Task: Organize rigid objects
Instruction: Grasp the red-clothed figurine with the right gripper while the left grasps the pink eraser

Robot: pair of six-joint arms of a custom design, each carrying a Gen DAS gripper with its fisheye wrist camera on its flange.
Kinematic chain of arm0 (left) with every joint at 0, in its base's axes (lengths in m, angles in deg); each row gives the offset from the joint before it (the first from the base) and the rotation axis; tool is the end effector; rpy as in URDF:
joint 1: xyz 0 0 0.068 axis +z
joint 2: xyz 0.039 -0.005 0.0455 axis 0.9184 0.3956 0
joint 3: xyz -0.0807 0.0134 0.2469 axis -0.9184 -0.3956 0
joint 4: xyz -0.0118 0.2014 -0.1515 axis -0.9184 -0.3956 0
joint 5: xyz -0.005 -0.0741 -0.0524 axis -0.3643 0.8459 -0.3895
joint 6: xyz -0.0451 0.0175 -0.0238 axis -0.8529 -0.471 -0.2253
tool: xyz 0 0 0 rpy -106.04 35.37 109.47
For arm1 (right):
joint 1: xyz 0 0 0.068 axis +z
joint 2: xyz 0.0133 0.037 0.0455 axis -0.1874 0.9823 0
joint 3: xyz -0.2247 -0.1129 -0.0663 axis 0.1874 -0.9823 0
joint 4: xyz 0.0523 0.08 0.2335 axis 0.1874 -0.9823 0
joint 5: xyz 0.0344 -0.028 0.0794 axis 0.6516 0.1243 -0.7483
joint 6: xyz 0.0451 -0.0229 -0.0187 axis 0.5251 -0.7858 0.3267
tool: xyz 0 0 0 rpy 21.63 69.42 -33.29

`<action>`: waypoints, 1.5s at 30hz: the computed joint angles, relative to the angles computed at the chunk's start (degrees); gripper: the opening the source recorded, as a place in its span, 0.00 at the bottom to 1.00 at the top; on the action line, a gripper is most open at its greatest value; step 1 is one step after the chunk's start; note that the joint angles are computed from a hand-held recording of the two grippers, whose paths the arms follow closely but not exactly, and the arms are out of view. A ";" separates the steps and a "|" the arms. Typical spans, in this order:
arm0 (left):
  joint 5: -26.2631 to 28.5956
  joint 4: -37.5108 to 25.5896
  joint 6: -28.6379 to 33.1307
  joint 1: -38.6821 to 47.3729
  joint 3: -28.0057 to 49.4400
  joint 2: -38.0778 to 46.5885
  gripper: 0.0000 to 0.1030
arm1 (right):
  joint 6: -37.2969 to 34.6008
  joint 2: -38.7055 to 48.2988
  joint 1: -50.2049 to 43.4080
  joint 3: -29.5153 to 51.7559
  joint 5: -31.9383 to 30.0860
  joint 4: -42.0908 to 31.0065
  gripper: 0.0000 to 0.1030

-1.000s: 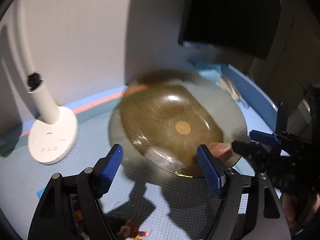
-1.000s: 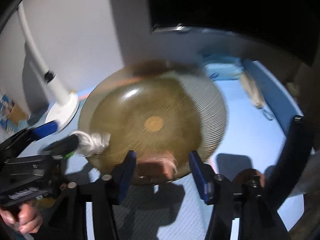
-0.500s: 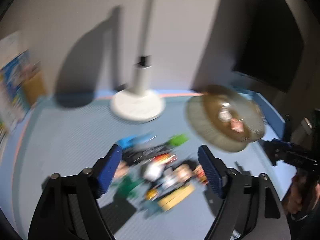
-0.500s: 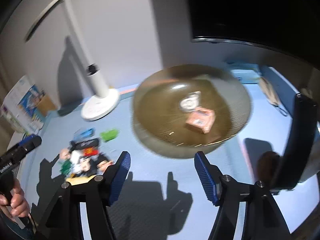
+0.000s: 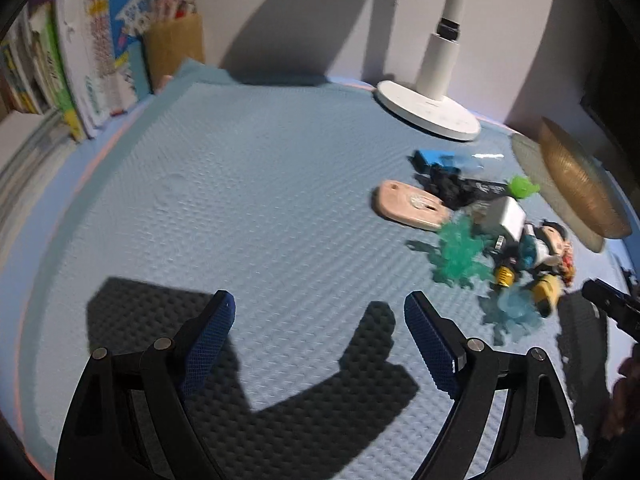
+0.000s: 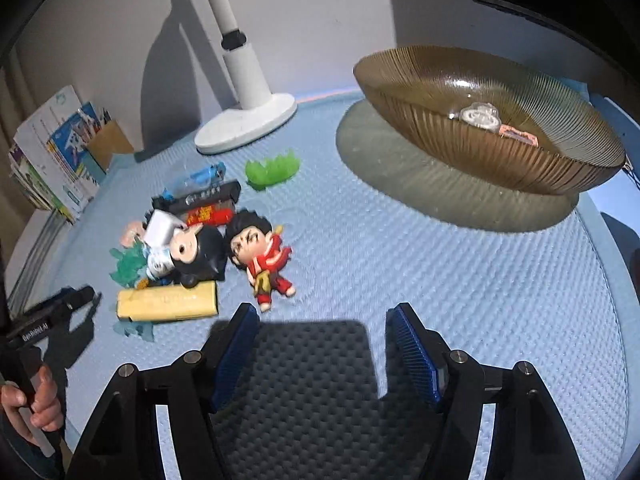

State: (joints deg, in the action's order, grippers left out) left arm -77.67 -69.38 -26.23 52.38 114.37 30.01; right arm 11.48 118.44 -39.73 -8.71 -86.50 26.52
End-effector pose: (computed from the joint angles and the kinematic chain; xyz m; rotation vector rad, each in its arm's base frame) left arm 0.2954 -0.0743 0.0593 0.0075 2.4868 -0.1655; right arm 0.2502 -0.1206 0.0729 0.0717 2.4663 0.2483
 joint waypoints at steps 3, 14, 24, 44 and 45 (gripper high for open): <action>-1.32 1.64 0.52 -1.18 -1.32 -0.58 0.83 | 0.88 1.50 -0.52 1.27 -0.25 -0.57 0.73; -4.14 -0.85 0.85 -2.64 0.32 0.78 0.83 | -1.06 0.49 1.00 -0.20 0.35 0.52 0.78; -6.44 -13.35 6.09 -3.48 15.54 5.84 0.83 | -0.27 0.07 3.63 6.11 0.46 -8.86 0.78; 6.13 -14.40 6.36 -1.16 25.79 13.86 0.83 | -1.40 4.28 14.58 4.37 10.88 4.18 0.41; 8.81 -13.74 6.79 -0.99 24.25 12.75 0.83 | -1.33 4.37 14.48 4.40 10.61 4.26 0.41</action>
State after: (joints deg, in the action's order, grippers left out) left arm -68.86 -83.12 -19.44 51.39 138.63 42.76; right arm 10.15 122.81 -25.25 -4.31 -75.89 30.78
